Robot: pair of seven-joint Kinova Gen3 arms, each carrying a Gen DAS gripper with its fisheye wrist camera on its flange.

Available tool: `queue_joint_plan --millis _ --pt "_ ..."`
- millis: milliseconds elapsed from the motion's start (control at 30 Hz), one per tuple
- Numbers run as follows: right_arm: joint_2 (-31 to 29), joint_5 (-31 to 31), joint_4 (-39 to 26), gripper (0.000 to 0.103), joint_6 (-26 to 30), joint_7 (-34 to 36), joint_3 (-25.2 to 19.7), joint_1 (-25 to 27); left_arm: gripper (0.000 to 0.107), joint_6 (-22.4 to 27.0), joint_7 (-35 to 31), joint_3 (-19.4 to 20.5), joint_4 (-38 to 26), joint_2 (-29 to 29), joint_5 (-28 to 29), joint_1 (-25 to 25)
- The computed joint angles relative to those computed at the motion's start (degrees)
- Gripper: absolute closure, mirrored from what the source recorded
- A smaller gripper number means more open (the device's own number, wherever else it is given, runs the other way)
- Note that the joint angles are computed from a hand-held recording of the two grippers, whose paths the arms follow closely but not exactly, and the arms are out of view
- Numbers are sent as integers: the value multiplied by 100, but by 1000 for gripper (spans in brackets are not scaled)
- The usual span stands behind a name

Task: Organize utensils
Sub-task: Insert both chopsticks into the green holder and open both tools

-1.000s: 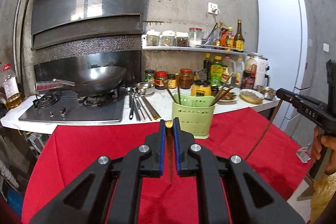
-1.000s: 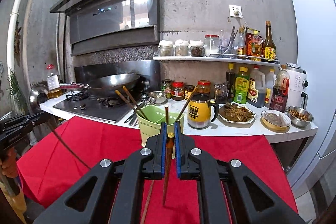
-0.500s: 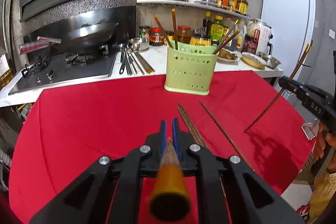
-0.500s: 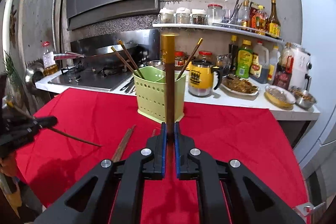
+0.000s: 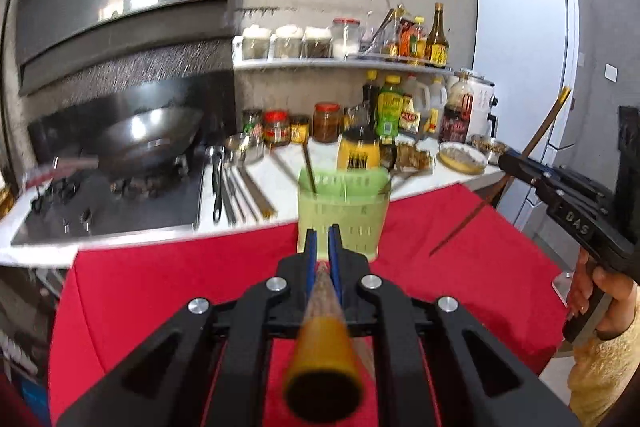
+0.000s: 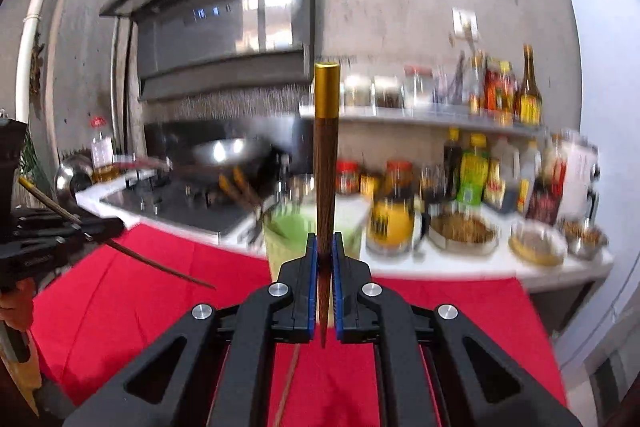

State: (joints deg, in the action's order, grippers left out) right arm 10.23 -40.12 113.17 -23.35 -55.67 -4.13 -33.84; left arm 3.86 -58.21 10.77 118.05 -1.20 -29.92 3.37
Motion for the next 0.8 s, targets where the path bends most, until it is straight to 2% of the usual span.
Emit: queue_joint_plan --millis 67,167,200,267,367,433,633,800 --pt "18 198 -240 96 -123 -35 -41 17 101 213 -466 -10 -467 147 378 76" --pt "152 362 -638 96 -173 1 -18 38 101 516 -1165 543 -1108 408 908 -401" --pt "205 379 -751 96 -152 23 6 46 101 630 -1398 611 -1289 499 1092 -442" --pt "409 277 -1104 96 -6 190 144 15 101 971 -1864 444 -1820 847 1436 -208" --pt "750 269 -1549 96 378 197 348 46 101 1528 -2398 -269 -2573 1431 1796 534" --pt "957 363 -1754 96 619 44 456 71 101 1838 -2603 -476 -2994 1806 1954 731" --pt "1562 530 -2399 96 1486 -362 952 -20 101 2416 -3093 -577 -3922 2646 2429 727" --pt "1840 683 -2684 95 1975 -695 1394 -255 101 2689 -3290 -587 -4243 2980 2761 637"
